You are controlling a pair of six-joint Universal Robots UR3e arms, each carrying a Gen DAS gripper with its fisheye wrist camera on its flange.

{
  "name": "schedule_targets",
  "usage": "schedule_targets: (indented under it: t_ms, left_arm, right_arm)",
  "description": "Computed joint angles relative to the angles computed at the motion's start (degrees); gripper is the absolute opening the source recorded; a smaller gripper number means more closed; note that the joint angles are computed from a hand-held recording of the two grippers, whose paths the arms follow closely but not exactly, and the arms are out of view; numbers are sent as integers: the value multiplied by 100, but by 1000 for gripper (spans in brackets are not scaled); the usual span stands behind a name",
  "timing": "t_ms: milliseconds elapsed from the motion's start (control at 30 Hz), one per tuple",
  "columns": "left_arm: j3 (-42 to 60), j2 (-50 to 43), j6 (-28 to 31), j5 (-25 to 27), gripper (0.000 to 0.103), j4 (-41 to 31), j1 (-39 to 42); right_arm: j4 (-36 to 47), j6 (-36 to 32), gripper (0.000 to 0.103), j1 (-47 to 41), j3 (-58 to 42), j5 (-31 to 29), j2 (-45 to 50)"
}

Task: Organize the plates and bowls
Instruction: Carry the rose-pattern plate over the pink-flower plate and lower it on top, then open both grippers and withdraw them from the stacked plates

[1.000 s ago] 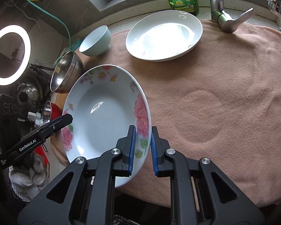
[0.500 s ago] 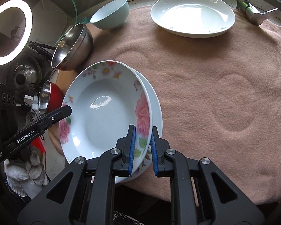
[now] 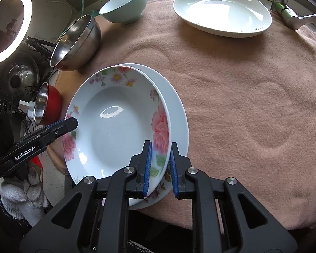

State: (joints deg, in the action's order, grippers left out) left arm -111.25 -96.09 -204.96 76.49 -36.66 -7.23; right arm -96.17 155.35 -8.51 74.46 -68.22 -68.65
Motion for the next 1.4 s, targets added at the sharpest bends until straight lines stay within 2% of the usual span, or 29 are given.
schedule_targets:
  t_ms: [300, 600, 833, 933, 1000, 1067, 1267, 1367, 1400]
  left_arm:
    - [108, -41, 7, 133, 22, -109, -53]
    - [142, -57, 67, 197, 22, -143, -108]
    - [477, -238, 128, 511, 22, -346, -328]
    - [426, -220, 171, 459, 23, -310, -289]
    - [521, -249, 233, 568, 23, -384, -354]
    - [510, -223, 267, 570, 23, -358, -346]
    - [365, -42, 207, 434, 24, -175, -227]
    - [223, 102, 270, 249, 27, 7, -139]
    - [219, 135, 302, 199, 28, -6, -119]
  right_arm:
    - [-185, 3, 21, 261, -24, -407, -19]
    - [-338, 48, 24, 351, 62, -570, -83]
    - [-403, 135, 24, 390, 104, -636, -121]
    - [-536, 148, 30, 365, 195, -636, -226]
    - [-589, 132, 42, 325, 216, -573, -295]
    - [-574, 130, 46, 256, 209, -452, -336]
    - [-532, 166, 49, 155, 230, -307, -403]
    - [-565, 214, 63, 86, 311, -171, -472]
    - [-576, 229, 64, 57, 336, -122, -494]
